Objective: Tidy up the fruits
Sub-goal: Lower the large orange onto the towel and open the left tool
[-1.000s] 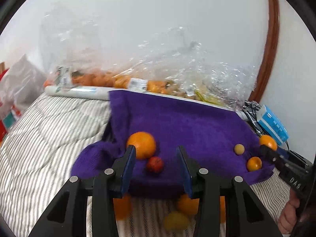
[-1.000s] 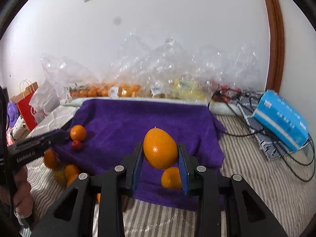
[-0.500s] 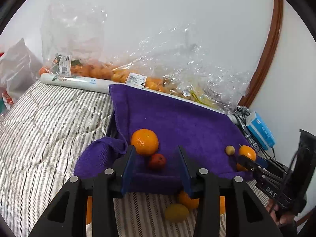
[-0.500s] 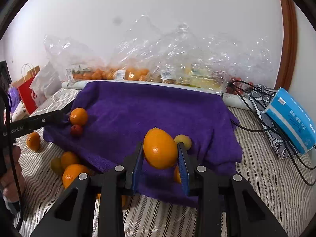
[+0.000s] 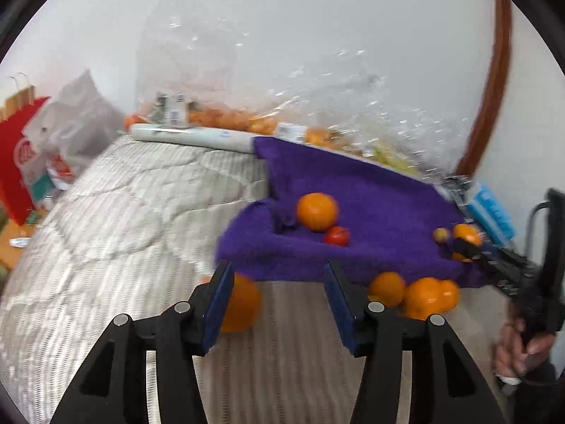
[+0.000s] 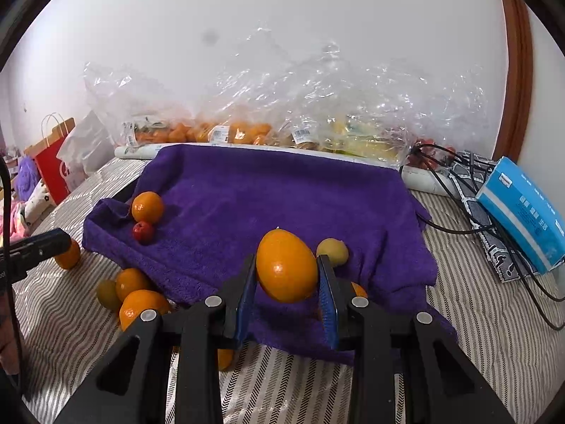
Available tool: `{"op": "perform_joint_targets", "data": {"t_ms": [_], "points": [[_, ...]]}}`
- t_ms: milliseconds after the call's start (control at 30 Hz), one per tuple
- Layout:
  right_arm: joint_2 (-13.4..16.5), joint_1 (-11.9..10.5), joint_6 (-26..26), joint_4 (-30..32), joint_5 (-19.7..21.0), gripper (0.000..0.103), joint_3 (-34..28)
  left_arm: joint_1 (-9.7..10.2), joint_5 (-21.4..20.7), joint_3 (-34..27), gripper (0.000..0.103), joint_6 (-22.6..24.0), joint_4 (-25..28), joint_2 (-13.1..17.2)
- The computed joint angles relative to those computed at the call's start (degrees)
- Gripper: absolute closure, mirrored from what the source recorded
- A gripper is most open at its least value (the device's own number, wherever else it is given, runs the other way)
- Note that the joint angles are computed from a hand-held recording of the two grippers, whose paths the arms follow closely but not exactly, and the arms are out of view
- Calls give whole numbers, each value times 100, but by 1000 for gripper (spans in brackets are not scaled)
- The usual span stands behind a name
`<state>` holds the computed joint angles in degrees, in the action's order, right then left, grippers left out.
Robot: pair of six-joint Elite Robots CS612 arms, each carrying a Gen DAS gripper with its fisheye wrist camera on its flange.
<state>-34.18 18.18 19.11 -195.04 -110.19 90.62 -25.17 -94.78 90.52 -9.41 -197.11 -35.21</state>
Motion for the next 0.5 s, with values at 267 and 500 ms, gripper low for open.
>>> {"op": "perform_joint_targets", "data": {"t_ms": [267, 500], "points": [[-9, 1, 42, -43, -21, 70, 33, 104, 103, -270, 51, -225, 1066, 24], [-14, 1, 77, -24, -32, 70, 33, 41, 93, -247, 62, 81, 1114, 10]]}}
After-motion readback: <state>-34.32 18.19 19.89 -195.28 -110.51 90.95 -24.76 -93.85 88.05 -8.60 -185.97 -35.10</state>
